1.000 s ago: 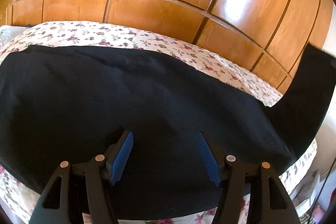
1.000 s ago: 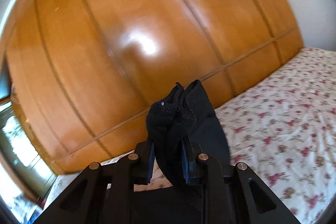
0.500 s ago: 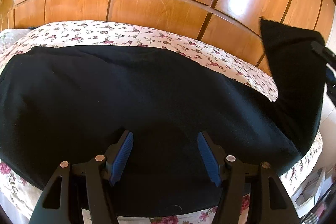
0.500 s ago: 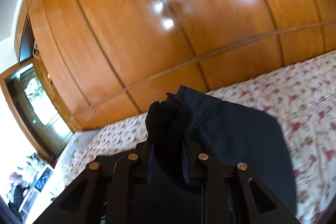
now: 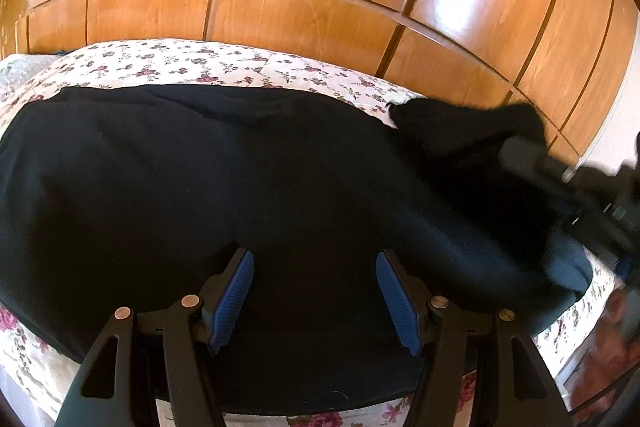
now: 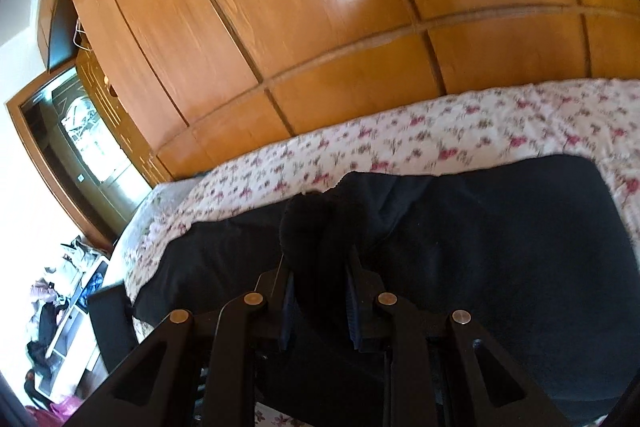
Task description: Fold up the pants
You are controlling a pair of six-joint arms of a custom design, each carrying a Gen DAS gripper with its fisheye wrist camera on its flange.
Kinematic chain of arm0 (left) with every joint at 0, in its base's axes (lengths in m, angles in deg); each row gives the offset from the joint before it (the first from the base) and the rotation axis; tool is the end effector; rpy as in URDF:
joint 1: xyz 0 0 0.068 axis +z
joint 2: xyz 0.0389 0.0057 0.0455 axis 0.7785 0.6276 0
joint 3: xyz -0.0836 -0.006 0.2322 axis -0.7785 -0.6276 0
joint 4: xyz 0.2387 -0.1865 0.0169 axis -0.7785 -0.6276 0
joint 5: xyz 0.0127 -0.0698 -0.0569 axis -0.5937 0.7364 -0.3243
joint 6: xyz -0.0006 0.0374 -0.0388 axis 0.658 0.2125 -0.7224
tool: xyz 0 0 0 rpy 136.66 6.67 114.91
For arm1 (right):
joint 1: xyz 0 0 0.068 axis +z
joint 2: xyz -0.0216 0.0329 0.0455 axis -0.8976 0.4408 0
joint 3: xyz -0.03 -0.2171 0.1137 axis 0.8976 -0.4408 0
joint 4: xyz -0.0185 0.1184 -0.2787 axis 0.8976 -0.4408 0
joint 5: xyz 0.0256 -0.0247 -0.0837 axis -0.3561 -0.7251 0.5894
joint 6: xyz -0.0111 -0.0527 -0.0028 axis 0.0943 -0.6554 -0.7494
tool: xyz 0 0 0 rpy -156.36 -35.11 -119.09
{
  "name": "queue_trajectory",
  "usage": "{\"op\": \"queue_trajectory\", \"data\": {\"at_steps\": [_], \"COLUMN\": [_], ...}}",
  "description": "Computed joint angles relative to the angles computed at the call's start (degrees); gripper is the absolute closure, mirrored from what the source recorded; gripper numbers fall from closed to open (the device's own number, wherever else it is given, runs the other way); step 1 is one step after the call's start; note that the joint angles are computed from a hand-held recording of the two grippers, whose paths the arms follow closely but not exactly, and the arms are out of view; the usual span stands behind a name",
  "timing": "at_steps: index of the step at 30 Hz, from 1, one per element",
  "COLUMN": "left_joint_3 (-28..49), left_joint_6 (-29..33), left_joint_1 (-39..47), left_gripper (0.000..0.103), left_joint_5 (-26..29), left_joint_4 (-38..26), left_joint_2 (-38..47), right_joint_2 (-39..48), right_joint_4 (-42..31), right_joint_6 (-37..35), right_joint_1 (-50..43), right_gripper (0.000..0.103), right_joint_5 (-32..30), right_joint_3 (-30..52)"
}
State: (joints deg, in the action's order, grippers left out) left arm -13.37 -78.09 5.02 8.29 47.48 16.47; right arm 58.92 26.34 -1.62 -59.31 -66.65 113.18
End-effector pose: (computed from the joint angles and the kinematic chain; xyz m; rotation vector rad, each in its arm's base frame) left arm 0.2675 -0.2510 0.1339 -0.4943 2.2775 -0.2117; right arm 0.3600 0.0537 0.1964 -0.4455 2.2230 0.9626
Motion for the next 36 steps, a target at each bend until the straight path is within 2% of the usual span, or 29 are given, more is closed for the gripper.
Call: {"op": "queue_trajectory", "data": {"at_steps": [3,4,8,11,12,13,15,18,22,25,28,32,36], "left_joint_3": [-1.2,-1.6,-3.2,-4.2,-4.6,-5.1,-6.0,-8.4,-12.9,-13.2,-9.5,-1.3,5.2], "left_joint_6": [-0.7,-0.9,-1.5,-1.8,-2.0,-2.3,-2.6,-3.4,-6.1,-7.0,-6.0,-3.7,-2.4], "left_joint_1": [0.0,0.1,0.2,0.2,0.2,0.4,0.7,1.3,3.2,4.7,6.2,8.8,10.5], "left_gripper": [0.038,0.038,0.038,0.038,0.038,0.038,0.038,0.038,0.035,0.033,0.033,0.032,0.034], "left_joint_5": [0.0,0.0,0.2,0.5,0.7,0.9,1.4,2.5,6.0,8.1,10.6,17.4,24.4], "left_joint_4": [1.5,1.9,3.8,5.1,5.6,6.3,7.6,11.0,18.5,21.8,22.0,18.3,17.5], "left_joint_2": [-0.7,-1.0,-2.1,-3.0,-3.3,-3.6,-4.3,-6.2,-9.6,-9.6,-6.7,-0.4,6.0], "right_joint_2": [1.7,2.7,5.8,4.8,4.4,4.1,1.9,-4.3,-10.5,-12.9,-9.5,-4.6,-0.1], "right_joint_4": [0.2,0.1,-2.9,-2.5,-3.6,-5.4,-7.7,-8.0,-7.5,-5.6,-7.7,-11.6,-16.3], "right_joint_6": [-2.2,-3.4,-6.2,-8.7,-10.4,-12.8,-16.8,-21.3,-22.9,-22.7,-23.7,-27.1,-28.1], "right_joint_1": [0.8,1.1,1.4,0.6,0.4,0.0,-1.2,-4.3,-13.5,-20.7,-24.1,-26.7,-25.9], "right_gripper": [0.081,0.078,0.076,0.073,0.064,0.051,0.04,0.039,0.039,0.039,0.039,0.039,0.039], "right_joint_5": [0.2,0.3,1.6,0.8,0.2,-1.3,-3.9,-4.0,-4.7,-1.3,3.5,6.1,5.9], "right_joint_3": [-0.5,-0.6,0.2,-1.5,-1.5,-1.4,-2.6,-7.2,-11.3,-12.9,-10.1,-7.0,-3.6]}}
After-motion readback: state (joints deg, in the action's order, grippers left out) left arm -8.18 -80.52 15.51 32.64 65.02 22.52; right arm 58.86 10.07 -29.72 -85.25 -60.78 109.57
